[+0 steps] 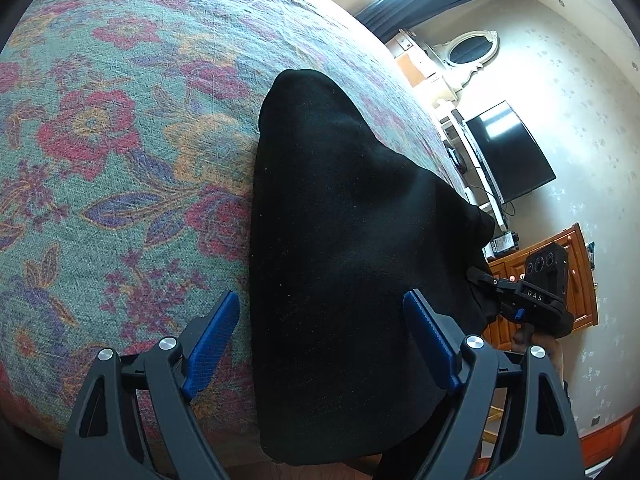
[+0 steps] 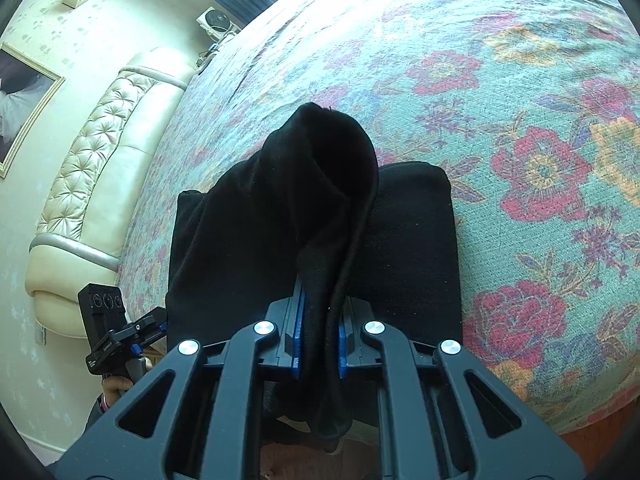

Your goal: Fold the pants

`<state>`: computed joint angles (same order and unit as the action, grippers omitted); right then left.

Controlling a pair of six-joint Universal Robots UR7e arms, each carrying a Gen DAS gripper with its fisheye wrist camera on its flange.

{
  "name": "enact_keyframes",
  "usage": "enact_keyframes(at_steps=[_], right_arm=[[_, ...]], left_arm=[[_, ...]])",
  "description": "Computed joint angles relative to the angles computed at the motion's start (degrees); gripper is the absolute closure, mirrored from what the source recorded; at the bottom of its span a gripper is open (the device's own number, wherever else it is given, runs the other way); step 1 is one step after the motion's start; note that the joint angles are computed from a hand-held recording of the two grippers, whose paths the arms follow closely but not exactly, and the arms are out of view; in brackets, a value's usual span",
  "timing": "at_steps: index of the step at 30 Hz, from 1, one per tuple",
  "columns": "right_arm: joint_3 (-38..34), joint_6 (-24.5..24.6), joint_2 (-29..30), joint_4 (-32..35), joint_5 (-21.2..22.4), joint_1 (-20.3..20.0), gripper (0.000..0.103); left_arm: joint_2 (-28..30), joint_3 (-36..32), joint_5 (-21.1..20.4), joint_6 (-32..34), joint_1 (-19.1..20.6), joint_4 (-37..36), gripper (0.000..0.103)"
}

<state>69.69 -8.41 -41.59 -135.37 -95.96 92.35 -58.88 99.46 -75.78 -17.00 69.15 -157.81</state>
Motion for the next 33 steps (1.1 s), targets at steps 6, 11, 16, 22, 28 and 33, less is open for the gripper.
enact_keyframes(at_steps=[6,11,16,22,28,33], right_arm=[[0.1,1.0,0.2,0.2,0.6,-1.1,0.091],[-0.1,1.4,0.4,0.8,1.9,-2.1,0.091],[-0.5,1.0,0.6,1.0,1.5,-2.1,0.091],[0.3,2.0,-0.5,1.2,2.3,-1.8,0.070],[1.9,2.0,-3.2,5.0,6.1,-3.0,0.047],[4.7,-0.5,-5.2,5.0,3.0,-2.7,0.072]], left_arm=[[0.9,-0.5,0.6,-0.2,-0.3,0.9,0.020],[1.3,-0.7,1.1,0.5,-0.5,0.8,0.020],[1.4,-0.6,1.3,1.0,-0.7,0.5,0.020],[0.6,0.2,1.0,1.0,-0.7,0.6,0.020],[-0.8,1.6,0.0,0.5,-1.4,2.4,0.020],[-1.0,2.7,1.7,1.2,-2.4,2.7,0.020]])
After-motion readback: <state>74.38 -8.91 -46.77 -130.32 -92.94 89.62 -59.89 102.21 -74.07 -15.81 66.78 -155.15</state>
